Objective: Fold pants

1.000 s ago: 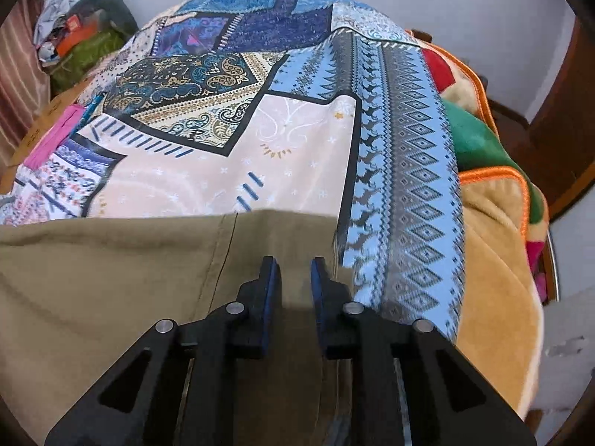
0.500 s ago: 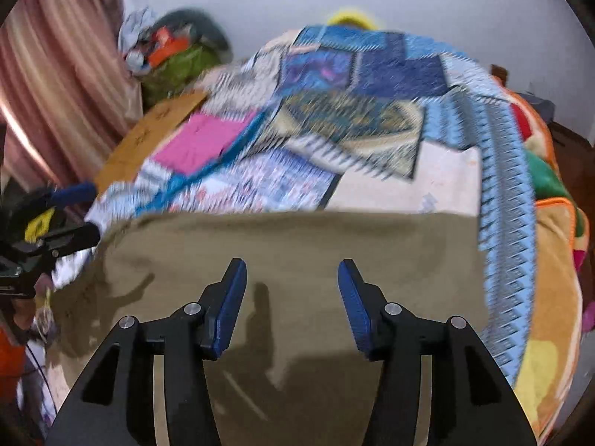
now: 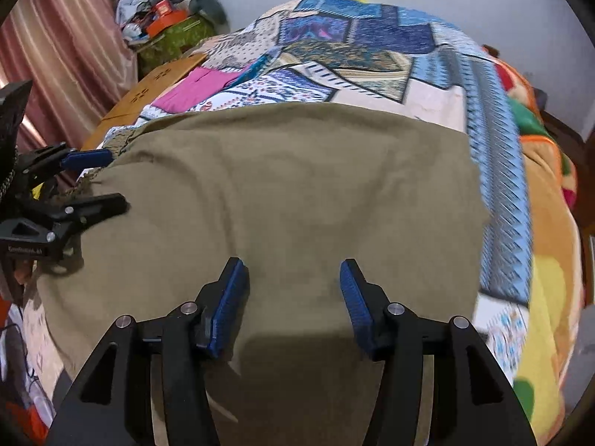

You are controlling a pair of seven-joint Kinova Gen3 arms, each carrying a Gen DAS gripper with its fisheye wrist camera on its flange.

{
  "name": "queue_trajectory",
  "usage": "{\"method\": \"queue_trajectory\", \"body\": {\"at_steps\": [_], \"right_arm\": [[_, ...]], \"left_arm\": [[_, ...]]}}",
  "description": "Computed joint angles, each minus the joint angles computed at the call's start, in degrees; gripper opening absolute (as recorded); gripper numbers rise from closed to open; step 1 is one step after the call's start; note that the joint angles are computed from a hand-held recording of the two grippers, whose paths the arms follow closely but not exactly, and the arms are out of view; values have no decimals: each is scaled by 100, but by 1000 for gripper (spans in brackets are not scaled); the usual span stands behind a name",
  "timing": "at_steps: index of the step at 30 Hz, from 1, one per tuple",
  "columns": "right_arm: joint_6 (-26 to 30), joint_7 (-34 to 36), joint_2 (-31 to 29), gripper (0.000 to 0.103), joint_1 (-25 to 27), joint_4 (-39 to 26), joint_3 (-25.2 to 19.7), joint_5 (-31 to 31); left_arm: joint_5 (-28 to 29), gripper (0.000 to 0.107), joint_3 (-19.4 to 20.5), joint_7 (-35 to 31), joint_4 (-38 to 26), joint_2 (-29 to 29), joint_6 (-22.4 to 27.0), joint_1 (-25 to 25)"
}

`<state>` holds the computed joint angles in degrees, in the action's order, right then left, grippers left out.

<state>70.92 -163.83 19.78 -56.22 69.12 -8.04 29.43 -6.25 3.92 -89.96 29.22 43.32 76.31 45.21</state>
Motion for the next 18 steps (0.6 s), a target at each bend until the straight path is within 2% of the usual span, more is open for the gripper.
{"method": "queue_trajectory", "body": {"at_steps": [5, 7, 9, 12, 18], "right_arm": [[202, -637, -161, 50, -268, 235, -38, 187], [470, -812, -134, 56, -408, 200, -85, 288], [769, -1011, -118, 61, -575, 186, -115, 418], [929, -1246, -181, 63, -669, 283, -194, 466], [1385, -1606, -165, 64, -896, 284, -297, 590]], "left_arm": [[-55, 88, -24, 332, 1117, -587, -548, -88], [-117, 88, 8, 458, 1526, -819, -737, -145], [44, 88, 146, 563, 1843, -1025, -847, -356], [185, 91, 248, 769, 2206, -1259, -1007, -561], [212, 92, 379, 1062, 2944, -1674, -1467, -713]]}}
